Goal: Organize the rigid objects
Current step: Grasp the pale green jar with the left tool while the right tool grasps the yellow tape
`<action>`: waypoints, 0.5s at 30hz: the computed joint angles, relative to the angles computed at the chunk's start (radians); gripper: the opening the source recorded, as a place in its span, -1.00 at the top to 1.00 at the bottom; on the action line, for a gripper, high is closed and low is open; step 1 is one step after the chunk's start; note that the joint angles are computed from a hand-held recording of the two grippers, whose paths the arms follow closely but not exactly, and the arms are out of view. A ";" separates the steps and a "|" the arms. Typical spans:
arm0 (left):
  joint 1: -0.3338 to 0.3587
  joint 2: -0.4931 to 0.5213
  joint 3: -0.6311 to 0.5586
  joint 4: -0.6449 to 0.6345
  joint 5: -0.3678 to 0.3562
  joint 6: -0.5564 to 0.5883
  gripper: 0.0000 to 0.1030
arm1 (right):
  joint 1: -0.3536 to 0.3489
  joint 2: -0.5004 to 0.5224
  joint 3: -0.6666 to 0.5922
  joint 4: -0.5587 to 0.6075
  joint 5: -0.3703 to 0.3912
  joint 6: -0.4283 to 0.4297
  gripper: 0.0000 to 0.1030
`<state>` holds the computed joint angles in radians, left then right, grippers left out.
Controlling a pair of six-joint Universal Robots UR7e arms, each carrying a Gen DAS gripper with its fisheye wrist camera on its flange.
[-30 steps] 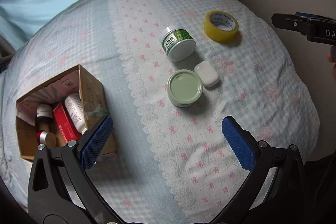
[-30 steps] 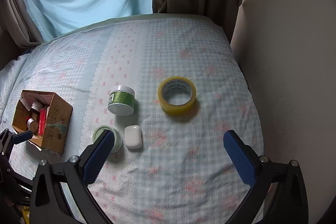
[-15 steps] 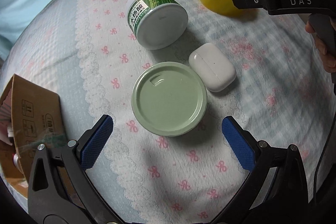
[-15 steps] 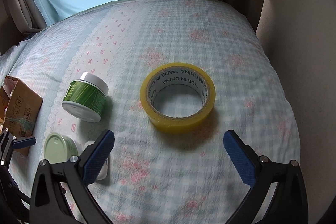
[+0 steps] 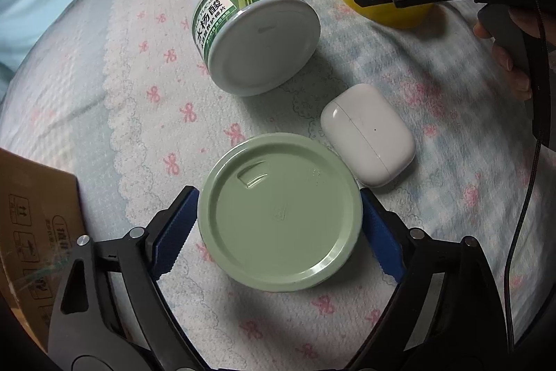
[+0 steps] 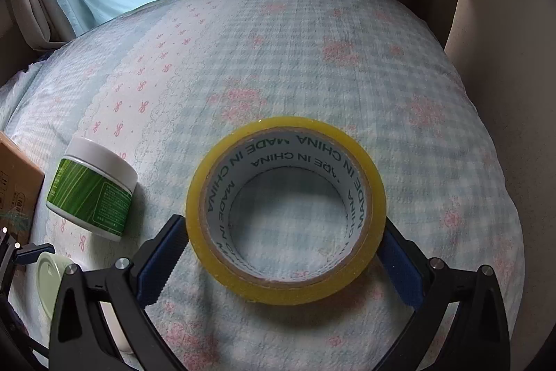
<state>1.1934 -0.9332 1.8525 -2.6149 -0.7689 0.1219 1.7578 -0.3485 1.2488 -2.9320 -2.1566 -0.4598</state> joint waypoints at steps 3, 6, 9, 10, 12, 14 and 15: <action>0.015 0.002 -0.020 0.011 -0.041 0.004 -0.34 | -0.004 0.010 -0.021 0.007 0.004 -0.007 -0.97; 0.020 0.003 -0.029 0.016 -0.054 0.013 -0.32 | -0.006 0.013 -0.031 0.009 0.009 -0.011 -0.91; 0.024 0.005 -0.037 0.021 -0.060 0.017 -0.32 | -0.005 0.012 -0.023 -0.007 0.008 -0.019 -0.90; 0.024 0.006 -0.041 0.024 -0.061 0.018 -0.32 | -0.004 0.015 -0.028 -0.008 0.004 -0.023 -0.89; 0.027 0.008 -0.047 0.027 -0.063 0.023 -0.31 | -0.002 0.019 -0.034 -0.002 -0.002 -0.020 -0.89; 0.026 0.008 -0.047 0.025 -0.058 0.029 -0.31 | -0.001 0.018 -0.031 -0.005 -0.001 -0.015 -0.89; 0.026 0.008 -0.046 0.025 -0.054 0.030 -0.31 | 0.000 0.017 -0.030 -0.007 -0.003 -0.014 -0.89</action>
<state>1.2195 -0.9248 1.8063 -2.5899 -0.8225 0.1516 1.7575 -0.3311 1.2193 -2.9385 -2.1592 -0.4736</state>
